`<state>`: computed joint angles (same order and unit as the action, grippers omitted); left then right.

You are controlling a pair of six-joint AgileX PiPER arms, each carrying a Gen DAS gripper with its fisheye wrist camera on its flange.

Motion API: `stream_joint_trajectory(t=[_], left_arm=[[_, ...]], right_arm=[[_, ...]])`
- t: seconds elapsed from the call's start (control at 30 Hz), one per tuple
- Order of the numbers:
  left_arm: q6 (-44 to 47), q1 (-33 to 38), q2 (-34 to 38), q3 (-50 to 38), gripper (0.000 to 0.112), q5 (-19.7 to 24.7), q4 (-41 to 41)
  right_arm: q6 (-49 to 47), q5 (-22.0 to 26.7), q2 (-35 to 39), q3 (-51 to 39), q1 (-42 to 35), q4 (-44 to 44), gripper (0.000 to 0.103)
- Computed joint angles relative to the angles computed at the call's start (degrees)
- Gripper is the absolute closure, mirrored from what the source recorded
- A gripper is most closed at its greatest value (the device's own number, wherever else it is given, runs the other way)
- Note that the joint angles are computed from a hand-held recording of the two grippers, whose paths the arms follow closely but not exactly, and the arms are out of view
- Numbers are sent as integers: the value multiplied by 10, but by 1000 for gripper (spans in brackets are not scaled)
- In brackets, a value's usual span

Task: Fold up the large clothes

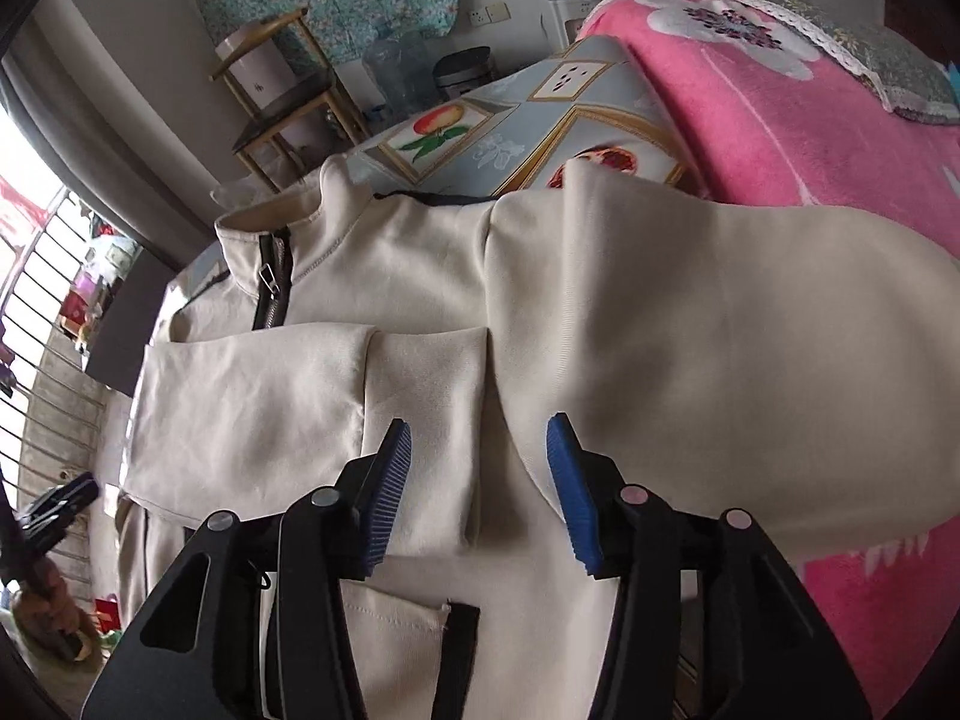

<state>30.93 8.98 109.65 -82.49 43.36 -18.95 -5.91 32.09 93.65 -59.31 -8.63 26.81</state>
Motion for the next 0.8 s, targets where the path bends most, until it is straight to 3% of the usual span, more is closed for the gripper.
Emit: stream_joint_trajectory(t=[0.1, 0.2, 0.37, 0.6, 0.8], left_arm=[[-72, -55, 51, -37, 57, -18, 71], [-134, -93, 92, -63, 56, -30, 130], [-202, -127, 95, -40, 47, -86, 205], [-168, -101, 112, -66, 35, -63, 150], [-133, -88, 122, -80, 31, -51, 112]], right_arm=[[-49, 40, -59, 31, -96, 43, 55], [-55, 83, -96, 39, -199, 23, 54], [-97, 146, -80, 16, -383, 47, 54], [-100, 175, -5, -32, -571, 98, 54], [-86, 177, 57, -55, -629, 125, 54]])
